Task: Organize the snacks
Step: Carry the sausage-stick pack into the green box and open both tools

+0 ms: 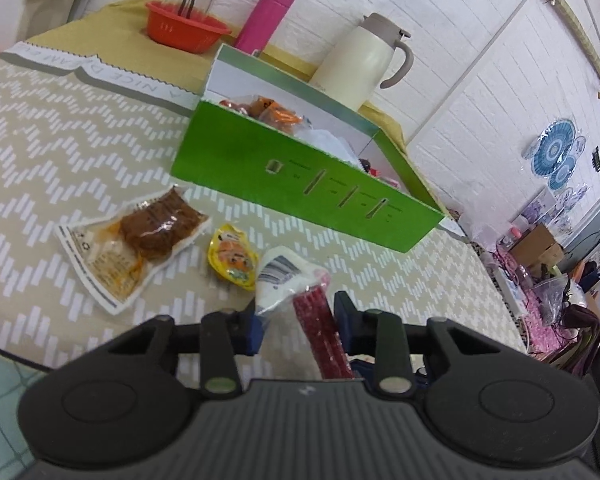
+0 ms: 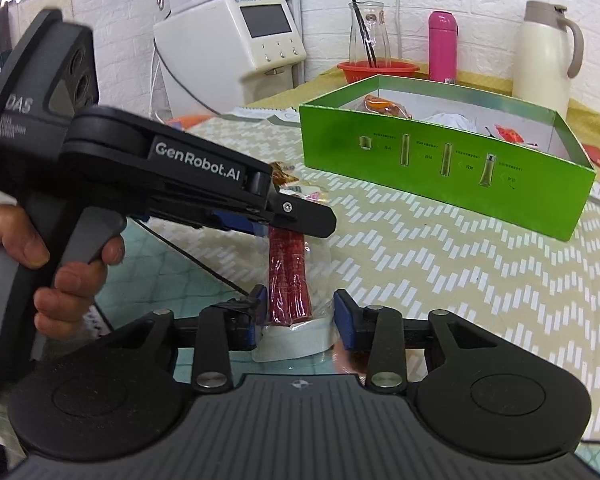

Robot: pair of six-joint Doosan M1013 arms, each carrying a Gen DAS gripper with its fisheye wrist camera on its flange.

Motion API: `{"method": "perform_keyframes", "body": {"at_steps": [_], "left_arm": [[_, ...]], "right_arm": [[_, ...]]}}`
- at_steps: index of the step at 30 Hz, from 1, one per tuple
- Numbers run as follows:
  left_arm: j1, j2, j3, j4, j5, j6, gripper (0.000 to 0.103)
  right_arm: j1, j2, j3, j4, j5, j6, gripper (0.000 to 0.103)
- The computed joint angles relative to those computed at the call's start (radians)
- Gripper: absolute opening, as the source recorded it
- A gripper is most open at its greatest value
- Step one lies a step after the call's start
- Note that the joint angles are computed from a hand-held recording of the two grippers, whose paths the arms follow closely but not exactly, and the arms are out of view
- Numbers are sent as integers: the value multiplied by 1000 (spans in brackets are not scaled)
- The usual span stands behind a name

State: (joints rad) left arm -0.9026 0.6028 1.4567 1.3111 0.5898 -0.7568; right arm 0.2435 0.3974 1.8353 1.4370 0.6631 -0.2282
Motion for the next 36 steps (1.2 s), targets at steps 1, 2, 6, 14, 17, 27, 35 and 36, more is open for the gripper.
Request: {"method": "perform_keyframes", "body": {"at_steps": [1, 2, 6, 14, 17, 27, 35, 36], "left_arm": [[-3, -5, 1, 20, -1, -12, 30], [-5, -10, 1, 41, -2, -17, 29], [1, -29, -9, 128, 8, -46, 27], [57, -26, -90, 193, 2, 18, 27], [87, -8, -119, 205, -24, 17, 27], [170, 54, -218, -3, -121, 248, 29], [180, 107, -290, -194, 59, 499, 97], [172, 109, -292, -172, 101, 505, 102]], "right_arm": [[-2, -8, 5, 14, 5, -22, 60], [-4, -13, 8, 26, 8, -40, 59], [-10, -29, 4, 112, 22, -121, 59], [4, -5, -74, 319, 2, -258, 60], [9, 28, -119, 363, -11, -269, 60], [21, 129, -259, 319, -78, -168, 61], [44, 181, -299, 382, -154, -302, 103], [44, 180, -293, 403, -154, -328, 103]]}}
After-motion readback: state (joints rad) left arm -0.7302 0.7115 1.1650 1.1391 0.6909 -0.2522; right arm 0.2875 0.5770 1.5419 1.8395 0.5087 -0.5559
